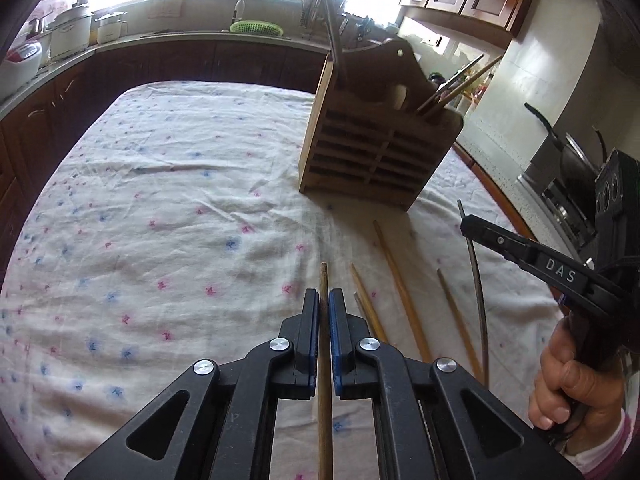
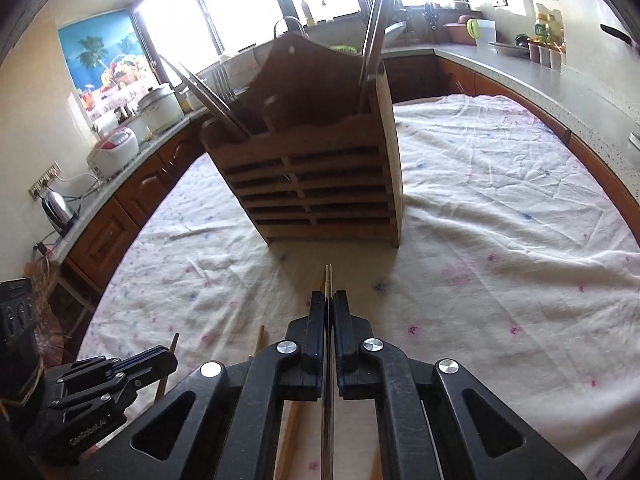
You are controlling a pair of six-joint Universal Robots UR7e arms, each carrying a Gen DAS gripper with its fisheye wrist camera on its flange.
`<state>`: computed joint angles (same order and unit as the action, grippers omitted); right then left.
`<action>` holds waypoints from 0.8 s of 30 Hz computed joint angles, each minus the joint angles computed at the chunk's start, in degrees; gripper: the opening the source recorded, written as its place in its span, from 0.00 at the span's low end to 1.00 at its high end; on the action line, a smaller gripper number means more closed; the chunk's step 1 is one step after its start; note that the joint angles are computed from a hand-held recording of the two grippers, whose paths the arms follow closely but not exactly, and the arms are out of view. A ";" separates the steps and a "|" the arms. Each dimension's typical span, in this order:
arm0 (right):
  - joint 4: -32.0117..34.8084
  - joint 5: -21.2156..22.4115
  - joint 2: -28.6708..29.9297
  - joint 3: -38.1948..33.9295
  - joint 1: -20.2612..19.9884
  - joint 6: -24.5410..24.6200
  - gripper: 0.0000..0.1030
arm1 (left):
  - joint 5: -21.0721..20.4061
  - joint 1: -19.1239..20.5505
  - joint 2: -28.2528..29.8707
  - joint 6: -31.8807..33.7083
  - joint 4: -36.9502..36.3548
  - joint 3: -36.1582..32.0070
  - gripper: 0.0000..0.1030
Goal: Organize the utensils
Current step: 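Lift the chopstick with the right tool while the left tool carries its chopstick above the holder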
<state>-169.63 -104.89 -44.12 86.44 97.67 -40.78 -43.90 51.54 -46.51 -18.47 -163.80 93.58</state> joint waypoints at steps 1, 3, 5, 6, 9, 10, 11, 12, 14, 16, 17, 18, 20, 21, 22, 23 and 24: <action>-0.65 1.10 -1.11 1.17 0.11 0.17 0.04 | 0.03 -0.47 -0.61 0.70 -1.39 0.73 0.03; -2.04 2.93 -3.09 3.33 0.49 0.47 0.04 | 0.10 -1.52 -1.89 2.13 -4.13 2.18 0.03; -3.00 4.45 -4.56 4.70 1.00 0.75 0.04 | 0.33 -2.59 -3.07 3.52 -6.75 3.45 0.03; -3.55 5.27 -5.49 5.55 1.15 0.68 0.04 | 0.39 -3.10 -3.71 4.17 -7.90 4.10 0.03; -5.15 7.08 -7.77 7.34 1.87 0.55 0.04 | 0.53 -4.61 -5.98 5.37 -11.28 6.54 0.03; -5.71 7.75 -8.43 7.84 2.05 0.52 0.04 | 0.38 -4.95 -6.70 5.76 -12.04 7.20 0.03; -6.34 8.29 -9.03 8.30 2.28 0.40 0.04 | 0.42 -5.32 -7.23 6.14 -12.77 7.72 0.03; -6.91 8.82 -9.58 8.66 2.52 0.25 0.04 | 0.55 -5.63 -7.72 6.66 -13.50 8.14 0.03; -7.61 9.94 -10.56 9.06 2.85 0.10 0.04 | 1.02 -6.17 -8.26 7.70 -14.68 8.63 0.03; -8.33 10.70 -11.12 9.22 3.20 -0.08 0.04 | 1.67 -6.64 -8.48 8.56 -15.88 8.96 0.03; -8.64 11.00 -11.24 9.20 3.33 -0.16 0.04 | 1.78 -6.80 -8.66 8.91 -16.37 9.20 0.03; -8.86 11.28 -11.32 9.11 3.40 -0.18 0.04 | 1.89 -6.93 -8.68 9.20 -16.82 9.30 0.03; -8.95 11.36 -11.21 8.72 3.51 -0.13 0.04 | 2.22 -7.13 -8.76 9.60 -17.70 9.58 0.03; -8.86 11.36 -11.09 8.48 3.54 -0.01 0.04 | 2.19 -7.06 -8.64 9.92 -18.16 9.57 0.03; -8.74 11.35 -10.93 8.19 3.51 0.09 0.04 | 2.30 -7.06 -8.63 10.16 -18.47 9.65 0.03; -8.72 11.25 -10.83 8.10 3.51 0.16 0.04 | 2.44 -7.09 -8.66 10.31 -18.81 9.79 0.03; -8.58 11.21 -10.72 7.94 3.52 0.22 0.04 | 2.55 -7.16 -8.58 10.39 -19.10 9.83 0.03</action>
<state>-178.20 -93.68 -54.84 94.38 101.18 -40.56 -41.34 44.37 -55.09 -8.09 -182.90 103.41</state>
